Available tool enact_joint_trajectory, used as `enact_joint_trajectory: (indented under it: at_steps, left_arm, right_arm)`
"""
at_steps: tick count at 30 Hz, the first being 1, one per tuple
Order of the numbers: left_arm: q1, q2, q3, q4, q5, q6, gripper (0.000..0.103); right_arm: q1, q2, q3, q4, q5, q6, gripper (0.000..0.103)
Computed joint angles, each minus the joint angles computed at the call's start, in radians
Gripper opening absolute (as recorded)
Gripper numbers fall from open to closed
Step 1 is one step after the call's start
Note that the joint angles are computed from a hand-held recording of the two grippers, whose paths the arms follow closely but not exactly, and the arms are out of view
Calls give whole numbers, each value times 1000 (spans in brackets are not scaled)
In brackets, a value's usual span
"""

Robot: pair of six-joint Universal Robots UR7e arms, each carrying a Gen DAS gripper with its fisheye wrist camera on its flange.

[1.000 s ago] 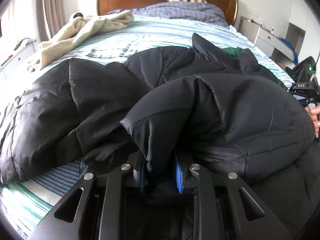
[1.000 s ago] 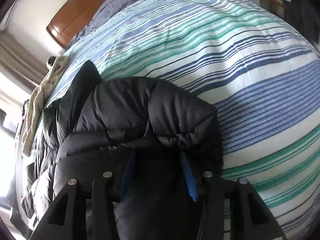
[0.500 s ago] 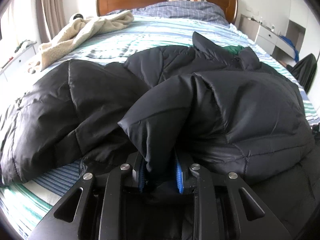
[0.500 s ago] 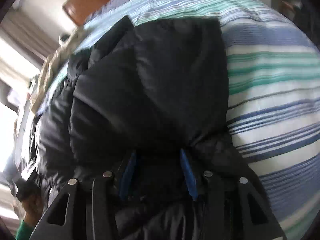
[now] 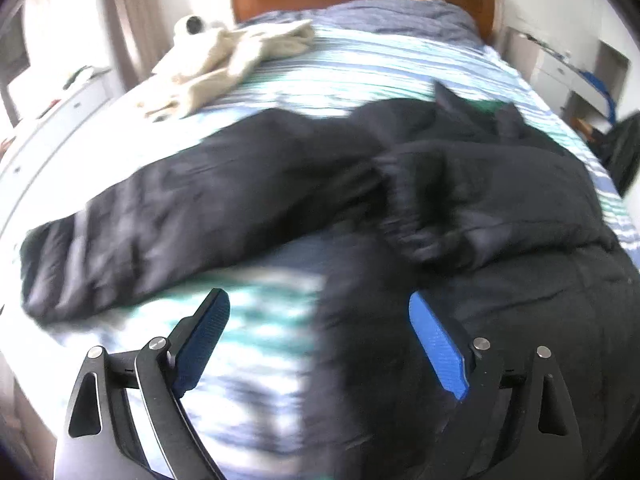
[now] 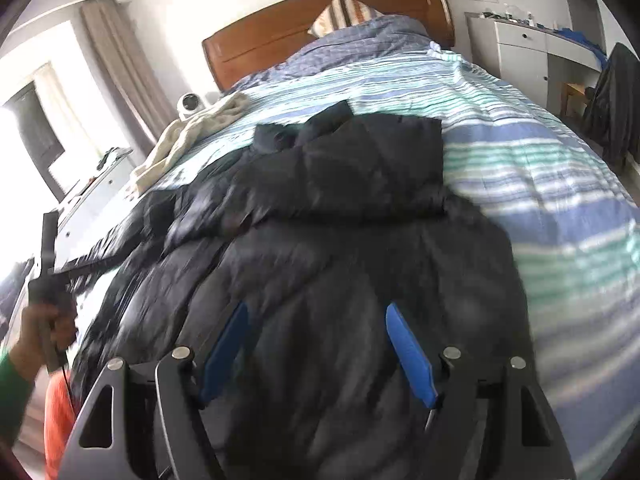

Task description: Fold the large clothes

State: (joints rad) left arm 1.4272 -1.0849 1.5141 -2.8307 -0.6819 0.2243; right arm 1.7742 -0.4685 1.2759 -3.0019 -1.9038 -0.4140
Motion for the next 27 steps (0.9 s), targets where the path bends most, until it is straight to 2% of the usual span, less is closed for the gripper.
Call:
enact_joint_trajectory:
  at_steps: [3, 7, 12, 13, 15, 16, 17, 18, 19, 21, 22, 24, 27]
  left_arm:
    - [46, -55, 5, 38, 8, -111, 92]
    - [150, -103, -28, 65, -118, -358, 92]
    - [272, -64, -135, 45, -282, -633, 95]
    - [287, -50, -152, 11, -305, -658, 96]
    - [291, -26, -174, -46, -288, -684, 95]
    - [288, -17, -182, -66, -271, -691, 81]
    - [288, -6, -197, -77, -251, -698, 40]
    - [289, 2, -216, -54, -234, -710, 16]
    - [295, 2, -228, -46, -258, -718, 6]
    - [276, 8, -250, -44, -215, -686, 4]
    - [255, 14, -268, -53, -179, -634, 3]
    - [205, 35, -318, -89, -109, -500, 3]
    - [123, 82, -421, -151, -67, -276, 3]
  right_arm:
    - [15, -29, 82, -49, -10, -20, 74]
    - [25, -26, 91, -49, 3, -11, 74]
    - [41, -11, 85, -38, 19, -4, 74]
    - [42, -10, 86, -34, 24, -2, 74]
    - [45, -7, 93, -33, 37, 1, 74]
    - [46, -7, 98, -35, 42, 0, 74]
    - [45, -9, 108, -39, 50, 0, 74]
    - [45, -10, 115, -43, 52, 3, 74]
    - [43, -12, 122, -47, 54, 6, 74]
    - [38, -19, 138, -49, 60, 16, 74]
    - [36, -22, 144, -49, 65, 21, 74]
    - [28, -34, 163, -54, 85, 31, 74]
    - [25, -40, 175, -69, 91, 27, 74]
